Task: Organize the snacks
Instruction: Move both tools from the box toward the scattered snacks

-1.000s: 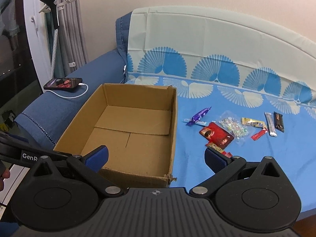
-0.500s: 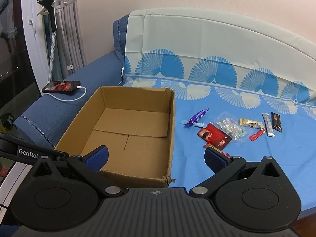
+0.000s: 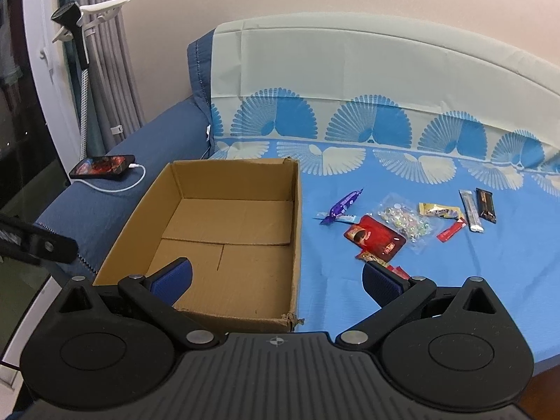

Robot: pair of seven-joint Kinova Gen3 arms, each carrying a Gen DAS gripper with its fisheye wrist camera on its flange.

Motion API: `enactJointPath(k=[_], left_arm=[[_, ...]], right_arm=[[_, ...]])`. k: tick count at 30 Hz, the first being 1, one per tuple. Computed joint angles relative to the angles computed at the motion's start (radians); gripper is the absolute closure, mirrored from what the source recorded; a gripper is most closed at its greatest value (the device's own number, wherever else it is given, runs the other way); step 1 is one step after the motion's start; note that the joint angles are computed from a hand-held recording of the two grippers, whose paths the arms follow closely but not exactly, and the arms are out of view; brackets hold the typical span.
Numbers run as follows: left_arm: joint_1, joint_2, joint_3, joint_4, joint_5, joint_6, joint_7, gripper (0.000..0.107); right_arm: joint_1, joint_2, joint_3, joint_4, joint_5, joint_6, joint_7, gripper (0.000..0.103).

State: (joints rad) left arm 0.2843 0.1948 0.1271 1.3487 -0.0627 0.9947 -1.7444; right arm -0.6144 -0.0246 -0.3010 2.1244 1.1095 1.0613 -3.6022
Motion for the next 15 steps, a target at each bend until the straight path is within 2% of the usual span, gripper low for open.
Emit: enactJointPath(k=[3,6,10,15], left_arm=[[-0.004,0.005,0.012,-0.06,0.027,0.06,-0.034,0.005],[0.014,0.001,0.019,-0.104,0.022,0.086,-0.052,0.005],[0.048,0.006,0.024,-0.178,-0.006,0.125,-0.05,0.005],[0.062,0.019,0.025,-0.288,0.012,0.193,-0.049,0.005]], right_arm=[[0.015,-0.015,0.01,0.004,-0.006,-0.021,0.0,0.0],[0.034,-0.024,0.015,0.003,-0.011,-0.035,0.008,0.0],[0.057,-0.04,0.018,0.008,-0.017,-0.046,0.003,0.0],[0.094,-0.101,0.008,0.023,-0.029,-0.059,-0.014,0.0]])
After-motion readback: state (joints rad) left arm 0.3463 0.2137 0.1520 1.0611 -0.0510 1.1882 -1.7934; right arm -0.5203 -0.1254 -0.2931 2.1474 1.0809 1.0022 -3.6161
